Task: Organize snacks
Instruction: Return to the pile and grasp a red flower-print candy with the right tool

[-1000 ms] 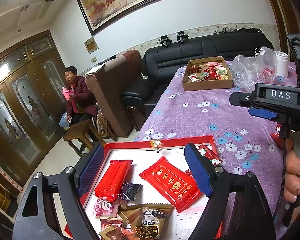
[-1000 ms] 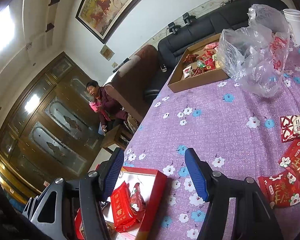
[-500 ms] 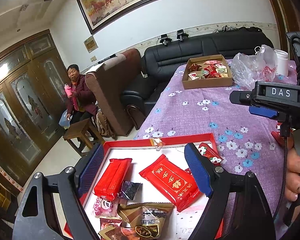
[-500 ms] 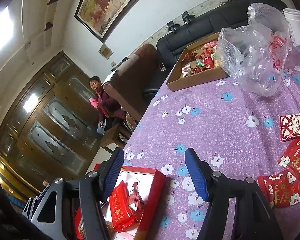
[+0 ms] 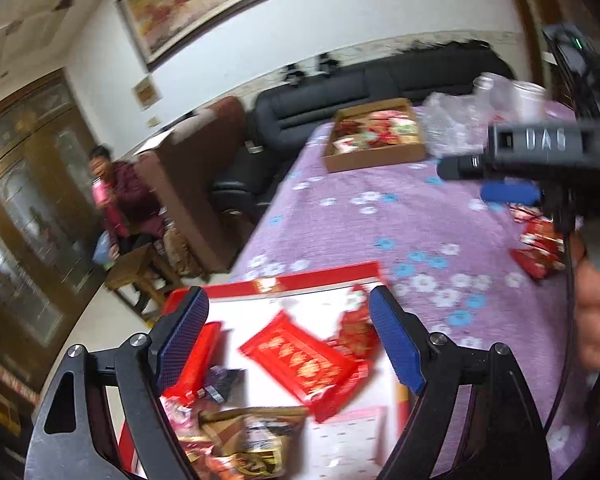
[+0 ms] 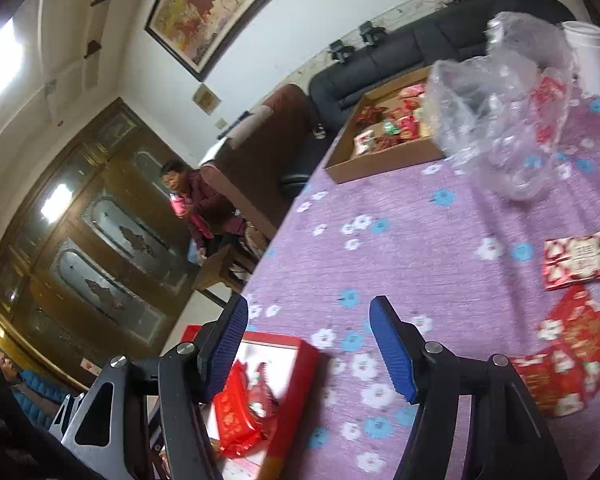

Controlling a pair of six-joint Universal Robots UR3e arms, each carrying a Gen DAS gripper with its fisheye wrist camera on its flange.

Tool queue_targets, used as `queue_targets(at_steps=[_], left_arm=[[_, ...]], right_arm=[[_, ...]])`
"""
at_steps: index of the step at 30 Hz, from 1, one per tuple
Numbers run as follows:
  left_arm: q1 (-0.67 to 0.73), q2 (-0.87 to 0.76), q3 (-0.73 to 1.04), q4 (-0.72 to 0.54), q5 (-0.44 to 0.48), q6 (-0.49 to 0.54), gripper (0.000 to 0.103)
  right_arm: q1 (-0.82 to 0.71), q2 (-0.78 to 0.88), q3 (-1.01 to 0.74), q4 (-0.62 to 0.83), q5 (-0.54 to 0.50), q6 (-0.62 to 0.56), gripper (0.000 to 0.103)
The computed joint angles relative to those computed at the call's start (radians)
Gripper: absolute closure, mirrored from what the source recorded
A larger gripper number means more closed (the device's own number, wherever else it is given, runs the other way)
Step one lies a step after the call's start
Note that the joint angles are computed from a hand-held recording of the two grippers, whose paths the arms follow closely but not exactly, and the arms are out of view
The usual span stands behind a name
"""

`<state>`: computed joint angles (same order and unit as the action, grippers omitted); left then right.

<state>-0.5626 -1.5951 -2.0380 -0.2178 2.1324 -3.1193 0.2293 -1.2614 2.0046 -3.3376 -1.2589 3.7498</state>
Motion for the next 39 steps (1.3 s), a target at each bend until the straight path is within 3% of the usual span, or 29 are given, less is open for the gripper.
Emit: queue_targets(at_steps=[5, 8, 12, 13, 16, 20, 24, 28, 37, 39], left_arm=[[-0.041, -0.087, 0.127, -0.066, -0.106, 0.060, 0.020], [-0.072, -0.192, 0.254, -0.137, -0.177, 0.074, 0.020], [-0.105, -0.343, 0.431, -0.233, -0.252, 0.101, 0.020], [-0.114, -0.376, 0.464, -0.242, -0.268, 0.106, 0.020], [-0.117, -0.442, 0.537, -0.247, -0.332, 0.149, 0.020], [-0.137, -0.496, 0.598, -0.234, -0.362, 0.221, 0.020], [-0.131, -0.485, 0.589, -0.244, -0.438, 0.319, 0.020], [-0.115, -0.433, 0.532, -0.243, -0.457, 0.349, 0.020], [-0.072, -0.387, 0.509, -0.296, -0.481, 0.446, 0.020], [-0.068, -0.388, 0.515, -0.314, -0.492, 0.473, 0.021]], right_arm=[[-0.243, -0.308, 0.197, 0.215, 0.120, -0.238, 0.037], [-0.524, -0.513, 0.343, 0.415, 0.323, -0.409, 0.037], [-0.810, -0.577, 0.543, 0.471, 0.623, -0.562, 0.037], [-0.833, -0.556, 0.539, 0.546, 0.636, -0.603, 0.040], [-0.788, -0.530, 0.460, 0.657, 0.540, -0.624, 0.045], [-0.750, -0.537, 0.412, 0.748, 0.555, -0.682, 0.045], [-0.625, -0.447, 0.340, 0.665, 0.446, -0.591, 0.049], [-0.476, -0.324, 0.256, 0.573, 0.211, -0.480, 0.051], [-0.319, -0.230, 0.155, 0.599, -0.014, -0.548, 0.057], [-0.254, -0.208, 0.125, 0.601, -0.109, -0.566, 0.063]])
